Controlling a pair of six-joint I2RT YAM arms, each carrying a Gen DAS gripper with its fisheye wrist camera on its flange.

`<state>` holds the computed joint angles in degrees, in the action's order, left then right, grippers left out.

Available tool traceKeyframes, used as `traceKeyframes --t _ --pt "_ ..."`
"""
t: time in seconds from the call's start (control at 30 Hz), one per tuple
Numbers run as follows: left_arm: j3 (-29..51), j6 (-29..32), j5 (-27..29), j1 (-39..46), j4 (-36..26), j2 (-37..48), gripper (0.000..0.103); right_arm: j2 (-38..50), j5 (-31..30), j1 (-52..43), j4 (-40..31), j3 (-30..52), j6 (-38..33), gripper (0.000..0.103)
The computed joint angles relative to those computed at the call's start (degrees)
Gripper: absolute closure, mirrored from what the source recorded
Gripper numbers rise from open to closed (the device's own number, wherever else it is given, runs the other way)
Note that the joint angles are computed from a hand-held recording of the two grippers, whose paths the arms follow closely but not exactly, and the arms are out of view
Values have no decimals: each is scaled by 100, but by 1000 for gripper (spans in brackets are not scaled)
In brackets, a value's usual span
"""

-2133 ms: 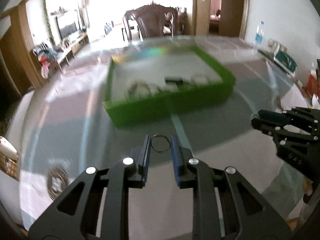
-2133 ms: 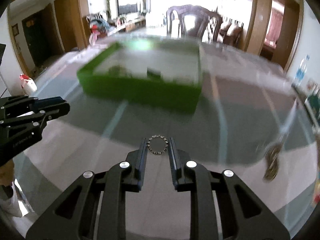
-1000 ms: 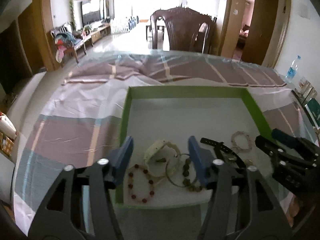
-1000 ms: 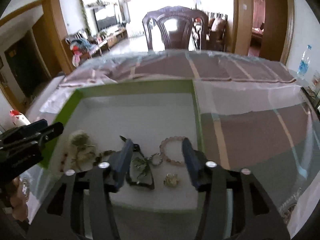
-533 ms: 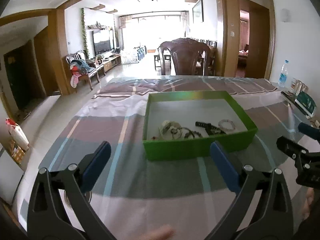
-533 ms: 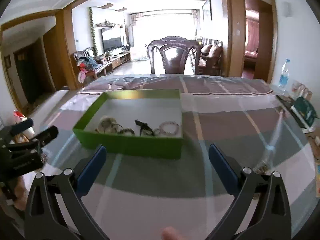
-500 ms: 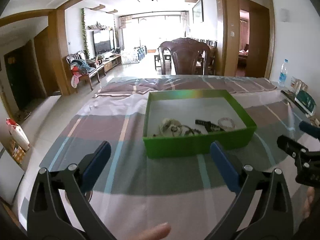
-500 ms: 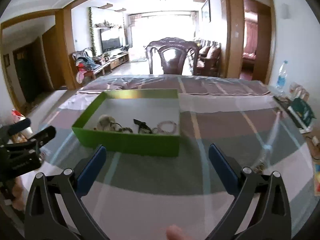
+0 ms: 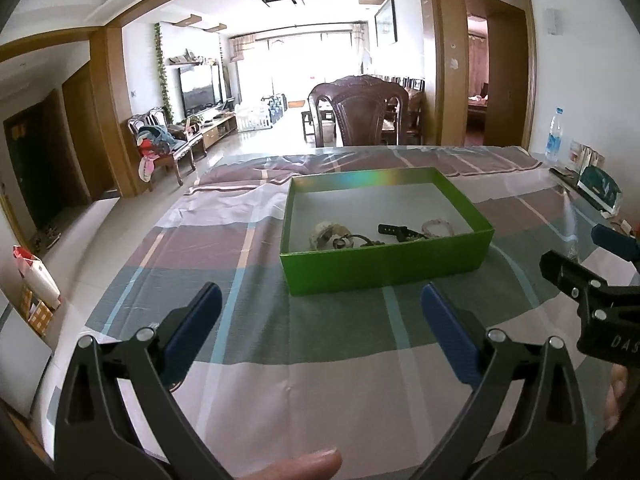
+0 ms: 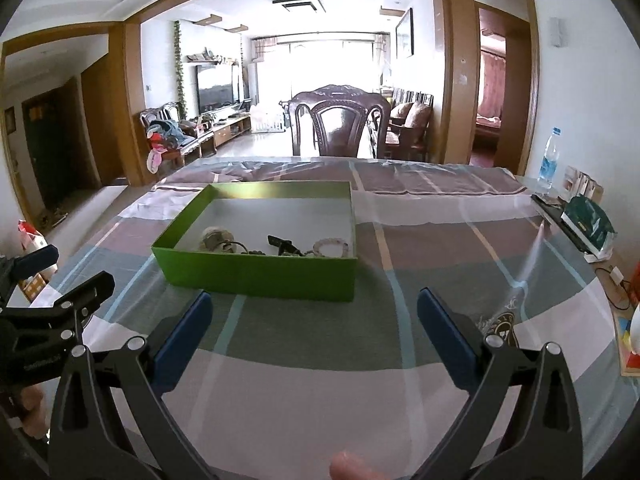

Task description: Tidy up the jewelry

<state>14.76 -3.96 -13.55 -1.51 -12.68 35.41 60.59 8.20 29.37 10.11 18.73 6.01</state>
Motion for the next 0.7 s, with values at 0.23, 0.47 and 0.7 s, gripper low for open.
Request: traceKeyframes --t 0.23,0.47,0.7 --pt "12 16 33 9 -78 -60 4 -6 17 27 20 -21 7 3" --pt "55 -9 -13 -48 -147 -80 4 7 36 37 29 -22 8 3" --pt "55 -3 7 -39 -167 -97 4 0 45 49 14 -20 16 3"
